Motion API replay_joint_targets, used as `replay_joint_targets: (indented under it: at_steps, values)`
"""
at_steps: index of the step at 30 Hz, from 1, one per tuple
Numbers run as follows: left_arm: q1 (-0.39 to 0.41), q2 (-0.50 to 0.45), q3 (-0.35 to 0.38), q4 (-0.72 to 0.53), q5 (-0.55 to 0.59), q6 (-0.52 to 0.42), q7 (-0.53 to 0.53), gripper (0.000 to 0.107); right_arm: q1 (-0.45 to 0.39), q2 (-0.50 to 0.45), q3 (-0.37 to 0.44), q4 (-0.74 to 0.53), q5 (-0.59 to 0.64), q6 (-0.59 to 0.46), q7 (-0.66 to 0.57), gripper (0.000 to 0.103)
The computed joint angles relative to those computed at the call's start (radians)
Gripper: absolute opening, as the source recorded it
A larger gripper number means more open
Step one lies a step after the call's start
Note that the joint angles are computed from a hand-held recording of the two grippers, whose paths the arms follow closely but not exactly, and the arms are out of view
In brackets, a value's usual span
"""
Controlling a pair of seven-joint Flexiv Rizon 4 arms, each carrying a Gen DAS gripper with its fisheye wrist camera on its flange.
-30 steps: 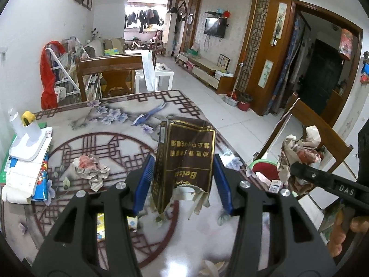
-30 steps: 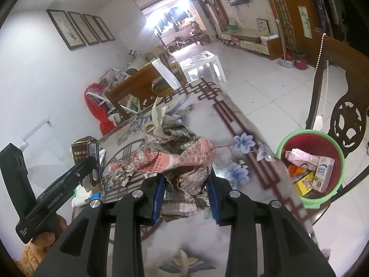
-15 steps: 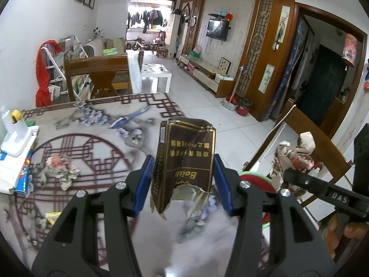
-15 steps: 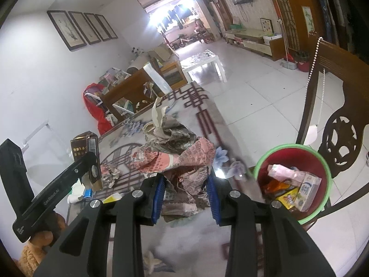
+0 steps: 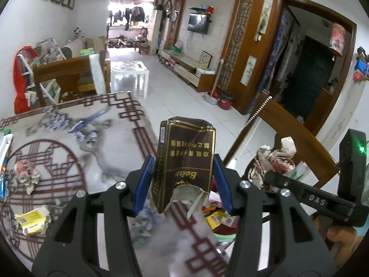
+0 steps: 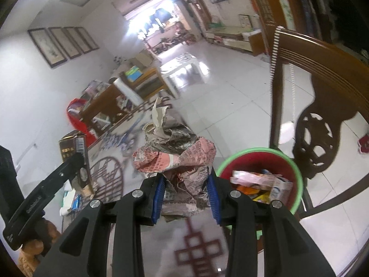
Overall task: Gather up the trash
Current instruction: 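Carry the cigarette box and crumpled paper over the red bucket with both grippers, then open both grippers over the red bucket to drop box and paper, then grasp the yellow packet on the table with the left gripper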
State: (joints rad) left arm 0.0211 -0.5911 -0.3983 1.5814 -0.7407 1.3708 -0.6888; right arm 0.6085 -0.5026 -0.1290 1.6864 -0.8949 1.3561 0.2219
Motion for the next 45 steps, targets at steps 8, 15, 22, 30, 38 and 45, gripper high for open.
replay_joint_targets:
  at_steps: [8,15,22,30,38,45]
  values:
    - [-0.077,-0.043,0.062,-0.073,0.085,-0.083,-0.092,0.05,-0.034,0.066,-0.021,0.11,-0.07,0.024,0.098,0.034]
    - [-0.113,-0.075,0.079,-0.117,0.13,-0.141,-0.142,0.05,-0.091,0.097,0.0,0.164,-0.132,0.039,0.157,0.034]
    - [-0.129,-0.107,0.078,-0.16,0.16,-0.228,-0.148,0.051,-0.13,0.098,0.026,0.182,-0.117,0.051,0.147,0.038]
    - [-0.132,-0.107,0.09,-0.154,0.163,-0.209,-0.16,0.077,-0.135,0.095,0.009,0.184,-0.172,0.035,0.221,0.067]
    - [-0.047,-0.07,0.063,-0.072,0.112,-0.15,-0.058,0.086,-0.131,0.062,0.052,0.131,-0.107,-0.001,0.172,0.068]
    - [0.06,-0.065,0.173,-0.061,0.163,-0.204,-0.003,0.088,-0.077,-0.038,0.104,-0.017,0.072,-0.061,0.0,0.068]
